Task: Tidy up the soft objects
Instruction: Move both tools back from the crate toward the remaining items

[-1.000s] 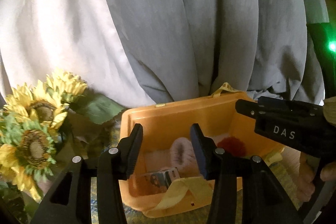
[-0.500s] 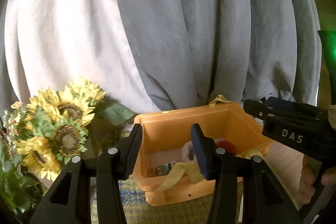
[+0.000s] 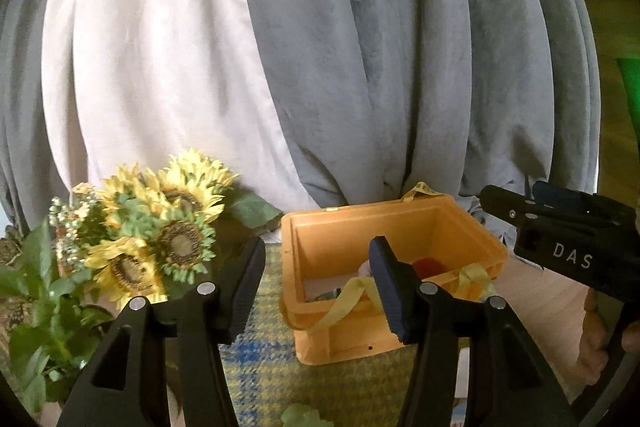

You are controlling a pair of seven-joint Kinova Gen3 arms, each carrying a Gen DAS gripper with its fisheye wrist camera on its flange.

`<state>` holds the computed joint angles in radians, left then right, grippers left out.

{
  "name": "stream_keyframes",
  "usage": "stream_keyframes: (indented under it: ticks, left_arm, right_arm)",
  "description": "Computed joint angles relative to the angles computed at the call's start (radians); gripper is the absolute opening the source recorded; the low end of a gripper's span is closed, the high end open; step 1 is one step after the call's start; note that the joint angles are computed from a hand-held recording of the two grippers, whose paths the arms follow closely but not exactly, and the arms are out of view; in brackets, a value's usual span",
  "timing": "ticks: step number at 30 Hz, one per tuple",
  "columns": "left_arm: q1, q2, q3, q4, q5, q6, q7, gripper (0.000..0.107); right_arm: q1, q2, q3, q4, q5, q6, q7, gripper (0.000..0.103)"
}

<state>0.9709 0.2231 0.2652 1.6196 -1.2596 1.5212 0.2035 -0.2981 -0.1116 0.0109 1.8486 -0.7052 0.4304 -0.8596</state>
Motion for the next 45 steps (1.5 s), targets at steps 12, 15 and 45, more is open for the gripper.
stream_keyframes:
  ticks: [12, 15, 45]
  left_arm:
    - [0.088, 0.007, 0.031, 0.017, 0.030, 0.134, 0.078, 0.063]
    - [0.103, 0.004, 0.043, 0.028, 0.052, 0.146, 0.103, 0.064]
    - [0.109, 0.018, 0.052, 0.129, 0.212, 0.060, 0.230, 0.071]
  right_arm:
    - [-0.031, -0.090, 0.027, 0.086, 0.044, 0.005, -0.083, 0.080]
    - [-0.030, -0.112, 0.020, 0.101, 0.089, 0.019, -0.136, 0.080]
    - [-0.025, -0.112, -0.004, 0.202, 0.299, 0.143, -0.347, 0.081]
